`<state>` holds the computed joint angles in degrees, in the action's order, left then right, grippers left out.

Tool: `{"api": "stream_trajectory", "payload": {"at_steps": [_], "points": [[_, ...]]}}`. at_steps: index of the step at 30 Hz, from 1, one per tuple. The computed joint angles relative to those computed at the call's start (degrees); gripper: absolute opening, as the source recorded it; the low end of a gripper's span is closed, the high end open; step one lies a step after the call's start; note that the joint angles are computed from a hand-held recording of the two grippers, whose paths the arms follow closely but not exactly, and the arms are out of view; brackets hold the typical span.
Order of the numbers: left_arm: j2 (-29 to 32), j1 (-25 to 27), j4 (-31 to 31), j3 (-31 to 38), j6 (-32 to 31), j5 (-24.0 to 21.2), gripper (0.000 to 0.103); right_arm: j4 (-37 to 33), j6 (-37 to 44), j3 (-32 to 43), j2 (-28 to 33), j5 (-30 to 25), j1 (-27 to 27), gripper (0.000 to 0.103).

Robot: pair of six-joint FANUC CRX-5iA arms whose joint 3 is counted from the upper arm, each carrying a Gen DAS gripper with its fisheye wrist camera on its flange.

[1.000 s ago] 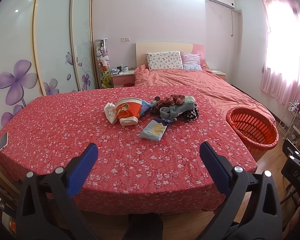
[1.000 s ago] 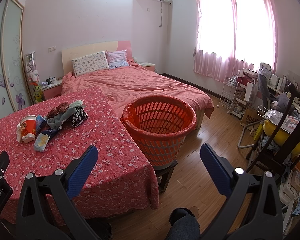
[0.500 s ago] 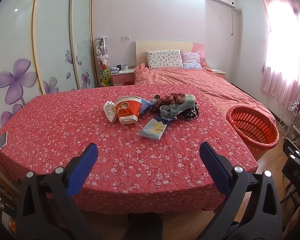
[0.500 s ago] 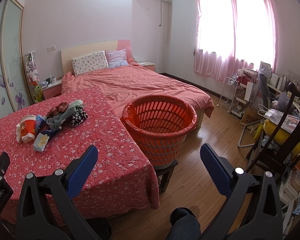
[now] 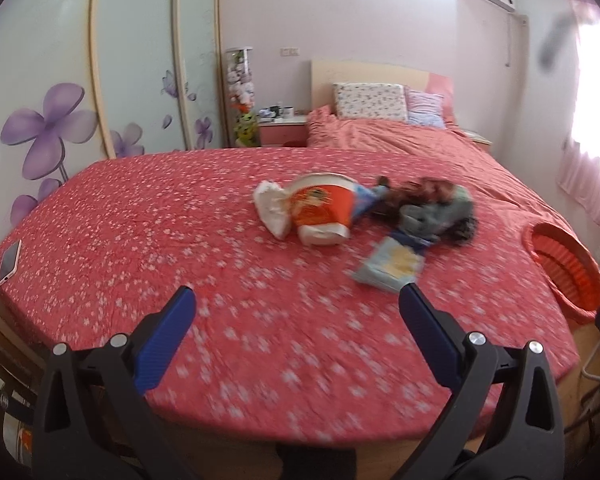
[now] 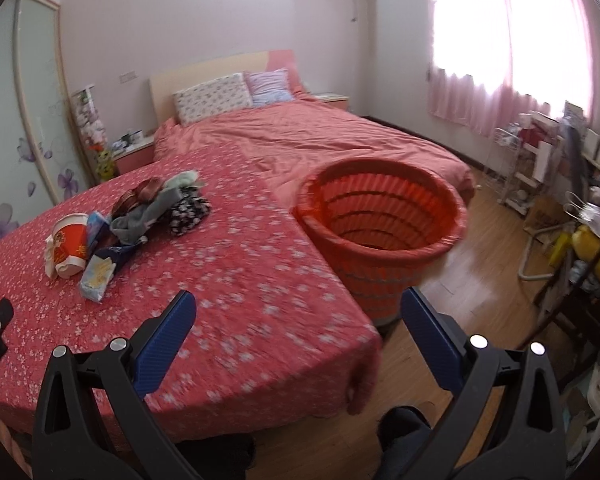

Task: Collect trash
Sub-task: 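Grasp the red-and-white paper cup with the left tool while the right tool grasps a snack wrapper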

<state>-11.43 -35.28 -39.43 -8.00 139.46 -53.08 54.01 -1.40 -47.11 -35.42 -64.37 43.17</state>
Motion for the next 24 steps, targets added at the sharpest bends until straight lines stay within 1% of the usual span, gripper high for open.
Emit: {"api": "stream_trajectory", "payload": {"at_steps": [4, 5, 6, 9, 11, 13, 15, 17, 19, 24], "points": [[2.3, 6.3, 5.2, 0.6, -5.2, 5.5, 0.099, -1.0, 3.6, 2.2, 3.7, 9.0, -5.2, 0.1], [3.3, 7.5, 6.2, 1.2, -6.5, 6.5, 0.098, -1.5, 4.4, 2.7, 4.3, 10.0, -5.9, 0.099], [4.7, 8.3, 6.7, 2.2, -7.5, 7.0, 0.097, -2.1, 5.7, 3.7, 5.6, 12.3, -7.3, 0.098], [8.7, 10.9, 10.2, 4.8, -11.7, 9.1, 0.096, -2.0, 6.7, 4.9, 8.0, 15.0, -9.1, 0.096], [11.4, 12.8, 13.3, 6.2, -14.9, 10.5, 0.096, -1.6, 7.4, 5.9, 10.3, 17.6, -10.9, 0.092], [13.9, 13.9, 15.7, 8.0, -16.7, 10.0, 0.094, -2.9, 9.2, 7.2, 12.1, 20.2, -12.3, 0.086], [16.1, 15.7, 19.9, 9.2, -19.5, 10.1, 0.093, -6.0, 12.7, 9.3, 14.6, 23.7, -14.1, 0.083], [17.5, 16.5, 21.5, 10.0, -20.6, 10.1, 0.093, -11.3, 17.2, 11.7, 16.6, 26.0, -15.1, 0.081], [19.2, 16.2, 20.8, 11.6, -20.7, 8.9, 0.093, -12.3, 18.5, 12.8, 18.4, 26.6, -15.3, 0.08], [22.2, 15.4, 19.3, 14.7, -22.1, 7.6, 0.092, -11.0, 18.5, 14.1, 21.1, 26.8, -15.6, 0.079]]}}
